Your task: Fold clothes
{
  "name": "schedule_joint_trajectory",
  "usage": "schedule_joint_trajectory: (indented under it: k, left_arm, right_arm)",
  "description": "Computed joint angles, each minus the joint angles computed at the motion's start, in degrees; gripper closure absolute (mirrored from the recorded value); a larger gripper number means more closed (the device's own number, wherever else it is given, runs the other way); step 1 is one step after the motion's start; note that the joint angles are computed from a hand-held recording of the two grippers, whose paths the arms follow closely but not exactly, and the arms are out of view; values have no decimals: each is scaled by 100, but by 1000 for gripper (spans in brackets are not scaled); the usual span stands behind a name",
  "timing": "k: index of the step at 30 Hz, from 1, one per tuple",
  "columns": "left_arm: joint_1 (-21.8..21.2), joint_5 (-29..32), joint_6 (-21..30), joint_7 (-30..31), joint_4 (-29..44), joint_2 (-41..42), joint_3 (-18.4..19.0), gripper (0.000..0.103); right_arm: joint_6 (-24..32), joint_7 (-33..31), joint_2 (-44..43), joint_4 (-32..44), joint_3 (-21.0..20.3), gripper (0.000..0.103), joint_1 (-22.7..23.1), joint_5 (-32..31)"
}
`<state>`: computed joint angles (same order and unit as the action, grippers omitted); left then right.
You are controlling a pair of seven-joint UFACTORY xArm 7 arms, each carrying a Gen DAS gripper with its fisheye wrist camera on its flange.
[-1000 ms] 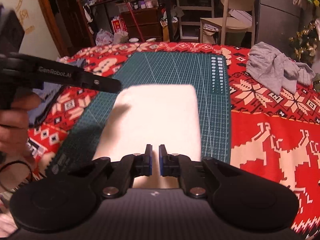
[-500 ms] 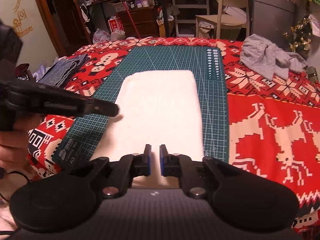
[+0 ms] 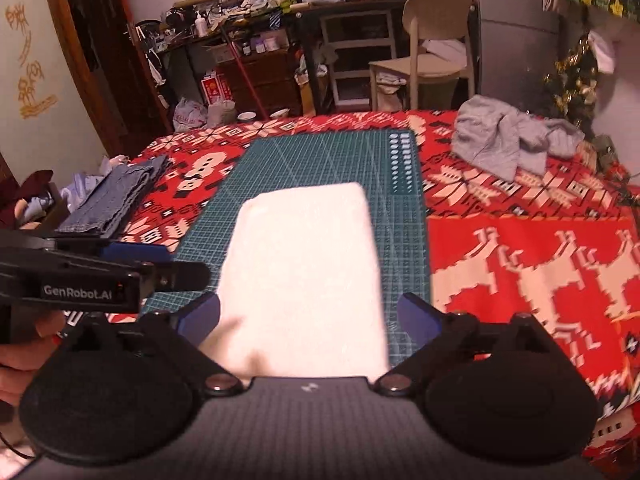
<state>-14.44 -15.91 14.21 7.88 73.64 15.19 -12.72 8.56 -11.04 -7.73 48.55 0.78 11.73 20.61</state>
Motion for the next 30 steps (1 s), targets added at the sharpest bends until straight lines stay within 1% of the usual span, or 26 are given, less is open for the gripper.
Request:
schedule_joint_trajectory:
  k: [1,2,4,7,8,10,13,14,15,16,18,19,21,22,24,26,28,29,30]
  left_arm:
    - [-130,196,28,-239,5,-6,145,33]
    - [-194,367,32,-324,-24,-28,217,33]
    - [-314,725,47,-507,-76,-70,349,32]
    - [-376,1095,219,-616,-56,-109,413,31]
    - [-497,1376,384,-864,18,-104,547,31]
    - [-502,1474,459,-1031,68,-86,541,31]
    - [-601,1763,444,-1426,96,-53,629,30]
    - [-714,2040,463,-1687,121,-30,749,28]
    - [-835,2362,457,-1979,125,-19,883,24]
    - [-948,2688,423,-2291,106,-19,1011,18]
    - [-1105,3271,329,-2871,56,-23,1204,14]
    - [-1061,3344,236,-2966,7,-31,1175,14]
    - [-838,3156,113,-2756,-25,-6,954,14]
    - [-749,3049,66,-2634,-32,11,866,14]
    - [-694,2986,154,-2474,64,85,817,14]
    - [-707,2973,397,-2441,216,159,830,14]
    - [-648,2844,553,-2313,289,194,759,14]
    - [-550,2654,526,-2143,267,190,656,14]
    - [-460,2458,501,-1967,246,185,560,14]
  right_arm:
    - [-50,144,-24,-34,65,1,-110,-243]
    - [-101,291,-49,-69,121,1,-213,-485]
    - [-76,299,-100,-92,108,1,-256,-721]
    - [-186,340,-159,-166,119,1,-322,-1000]
    - [-185,458,-157,-167,162,1,-392,-1150]
    - [-77,645,-135,-127,205,1,-486,-1387]
    - [71,442,-42,-33,53,1,-348,-1199]
    - [48,365,0,-25,15,1,-310,-1090]
    - [25,464,32,-24,54,1,-370,-1168]
    - [-7,785,66,-25,169,1,-534,-1478]
    - [-43,1567,130,-16,393,1,-865,-2239]
    - [-51,1869,156,-9,445,1,-952,-2503]
    - [-61,2367,200,8,490,1,-1049,-2897]
    - [-59,2495,213,22,489,1,-1058,-3056]
    - [-48,2609,225,55,474,1,-1046,-3317]
    - [46,2317,233,121,383,1,-896,-3190]
    - [167,2280,251,213,360,1,-839,-3134]
    - [213,2068,271,247,294,1,-745,-2872]
    - [259,1730,294,279,212,1,-627,-2467]
